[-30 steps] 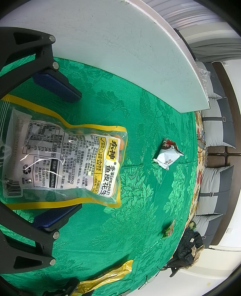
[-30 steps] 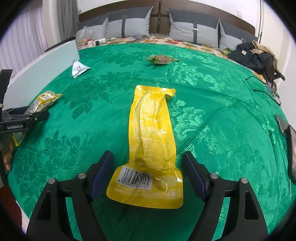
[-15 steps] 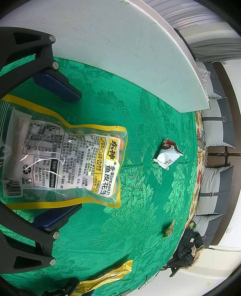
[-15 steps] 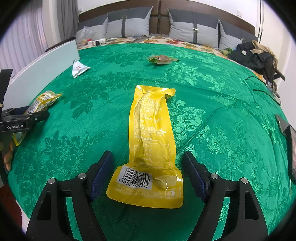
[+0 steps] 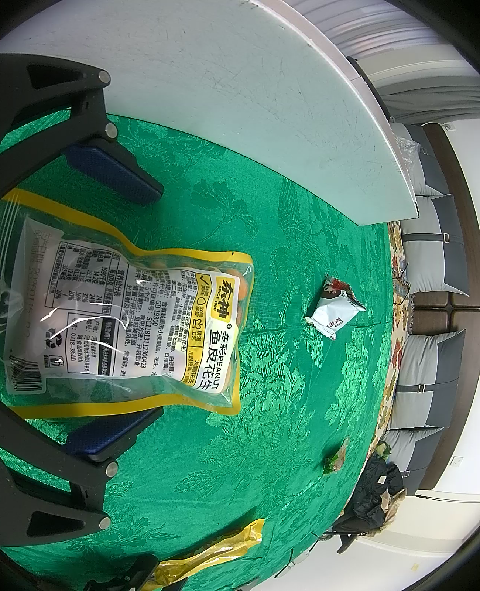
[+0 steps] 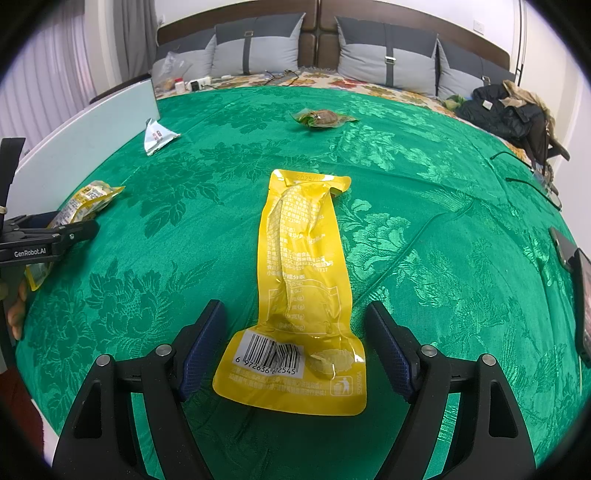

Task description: Organize snacks

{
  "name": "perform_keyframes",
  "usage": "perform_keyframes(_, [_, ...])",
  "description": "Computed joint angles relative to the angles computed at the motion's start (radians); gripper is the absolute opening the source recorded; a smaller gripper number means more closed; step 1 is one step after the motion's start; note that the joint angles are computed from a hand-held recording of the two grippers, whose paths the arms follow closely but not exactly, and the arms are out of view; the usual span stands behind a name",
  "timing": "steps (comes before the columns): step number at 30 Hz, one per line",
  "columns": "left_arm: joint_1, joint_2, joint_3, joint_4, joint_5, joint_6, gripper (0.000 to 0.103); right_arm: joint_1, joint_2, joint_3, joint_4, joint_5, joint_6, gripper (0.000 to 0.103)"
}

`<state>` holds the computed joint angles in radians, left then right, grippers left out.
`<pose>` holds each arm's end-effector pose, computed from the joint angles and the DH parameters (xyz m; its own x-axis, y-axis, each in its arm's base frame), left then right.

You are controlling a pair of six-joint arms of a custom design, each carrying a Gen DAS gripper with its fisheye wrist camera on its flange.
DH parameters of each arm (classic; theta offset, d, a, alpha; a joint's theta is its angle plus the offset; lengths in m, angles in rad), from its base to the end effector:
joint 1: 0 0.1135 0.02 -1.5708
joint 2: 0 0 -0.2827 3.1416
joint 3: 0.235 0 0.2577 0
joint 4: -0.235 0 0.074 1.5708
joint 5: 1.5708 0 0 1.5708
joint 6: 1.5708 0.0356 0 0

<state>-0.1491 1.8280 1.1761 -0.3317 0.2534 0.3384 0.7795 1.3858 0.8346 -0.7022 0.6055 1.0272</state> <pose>0.3820 -0.0664 0.1923 -0.6832 0.4276 -0.5919 0.5385 0.8425 -0.0129 0.1886 0.1579 0.2131 -0.7360 0.2620 -0.6242 0.3448 0.9386 -0.0126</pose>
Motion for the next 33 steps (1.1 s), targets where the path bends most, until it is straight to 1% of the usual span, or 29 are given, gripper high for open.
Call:
perform_keyframes(21, [0.002,0.003,0.000,0.003,0.002,0.001,0.103,0.002,-0.003,0.001,-0.006,-0.001,0.004,0.081])
perform_keyframes(22, [0.003,0.003,-0.001,0.003,0.002,0.002,0.103,0.004,-0.005,0.002,-0.011,-0.004,0.012,0.081])
perform_keyframes(23, [0.003,0.003,0.000,0.003,0.003,0.003,0.103,0.014,-0.005,0.007,-0.027,-0.003,0.032,0.078])
perform_keyframes(24, [0.002,0.003,-0.001,0.004,0.002,0.002,0.103,0.024,-0.007,0.010,-0.033,-0.009,0.040,0.077])
perform_keyframes(26, [0.003,0.004,-0.001,0.004,0.003,0.002,0.103,0.049,-0.016,0.022,-0.045,-0.042,0.042,0.069])
perform_keyframes(30, [0.003,0.004,-0.001,0.005,0.003,0.003,0.103,0.081,-0.067,0.015,-0.055,-0.124,0.094,0.071])
perform_keyframes(33, [0.005,0.005,-0.002,0.009,0.009,0.002,0.103,0.079,-0.128,-0.007,-0.065,-0.178,0.167,0.073])
